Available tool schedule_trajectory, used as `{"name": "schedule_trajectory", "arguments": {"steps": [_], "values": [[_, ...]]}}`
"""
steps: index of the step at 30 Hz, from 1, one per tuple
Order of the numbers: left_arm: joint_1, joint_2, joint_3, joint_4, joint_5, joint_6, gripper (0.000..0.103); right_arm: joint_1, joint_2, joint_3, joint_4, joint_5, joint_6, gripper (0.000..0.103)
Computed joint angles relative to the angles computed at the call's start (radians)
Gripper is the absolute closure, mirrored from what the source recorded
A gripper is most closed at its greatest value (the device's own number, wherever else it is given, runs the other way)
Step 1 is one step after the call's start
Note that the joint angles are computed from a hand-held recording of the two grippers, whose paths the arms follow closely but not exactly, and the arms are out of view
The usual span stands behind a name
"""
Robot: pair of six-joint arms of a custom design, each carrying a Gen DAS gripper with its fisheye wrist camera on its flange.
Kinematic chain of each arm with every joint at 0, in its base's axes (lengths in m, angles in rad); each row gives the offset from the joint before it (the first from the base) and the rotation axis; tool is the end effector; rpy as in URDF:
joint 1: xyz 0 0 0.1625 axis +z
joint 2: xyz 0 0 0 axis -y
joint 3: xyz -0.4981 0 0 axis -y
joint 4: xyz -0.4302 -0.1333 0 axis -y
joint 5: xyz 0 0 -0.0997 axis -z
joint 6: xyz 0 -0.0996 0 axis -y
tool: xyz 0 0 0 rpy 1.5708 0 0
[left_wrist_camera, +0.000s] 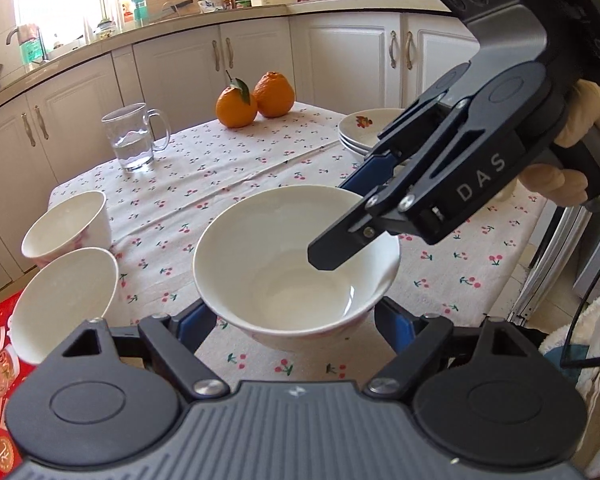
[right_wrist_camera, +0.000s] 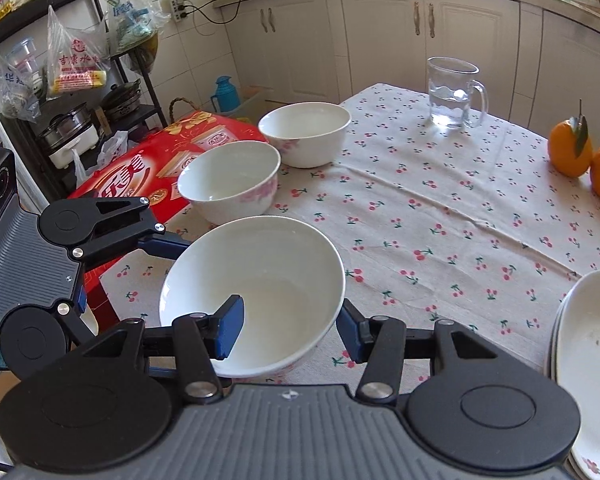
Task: Organize plates and bowls
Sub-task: 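Lift the bowl with the right tool and carry it toward the plate stack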
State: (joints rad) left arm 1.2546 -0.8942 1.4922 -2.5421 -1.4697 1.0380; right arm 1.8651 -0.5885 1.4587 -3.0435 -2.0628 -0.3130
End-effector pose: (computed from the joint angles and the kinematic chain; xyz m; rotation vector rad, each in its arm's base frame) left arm -0.1114 -0.8015 0.2528 1.7837 2.2628 -0.4576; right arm 0.3214 -0.7631 0.0943 0.5707 -2.4842 0.7836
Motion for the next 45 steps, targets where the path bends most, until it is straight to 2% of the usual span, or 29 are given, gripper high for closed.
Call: {"name": "schedule_trajectory", "arguments": {"steps": [10,34,37,39,41,45], "values": [[-0.010,0.042,-0.030,0.031,-0.007,-0.004,0.018,-0.025,-0.023,0.040,-0.054,-0.026,0.026,0.046],[-0.013,0.077,-0.058,0.033,-0.015,-0.010,0.017,-0.043,-0.025,0.043,-0.072,-0.041,0.037,0.044],[-0.011,0.074,-0.058,0.044,-0.019,-0.010,0.014,-0.046,-0.027,0.045,-0.070,-0.023,0.044,0.038],[-0.008,0.072,-0.060,0.053,-0.029,-0.021,0.012,-0.045,-0.025,0.047,-0.079,-0.018,0.046,0.018],[-0.005,0.069,-0.059,0.055,-0.033,-0.030,0.009,-0.040,-0.018,0.047,-0.102,-0.030,0.034,0.007],[-0.002,0.052,-0.042,0.044,-0.028,-0.042,0.008,-0.035,-0.013,0.046,-0.119,-0.044,0.028,0.002]]}}
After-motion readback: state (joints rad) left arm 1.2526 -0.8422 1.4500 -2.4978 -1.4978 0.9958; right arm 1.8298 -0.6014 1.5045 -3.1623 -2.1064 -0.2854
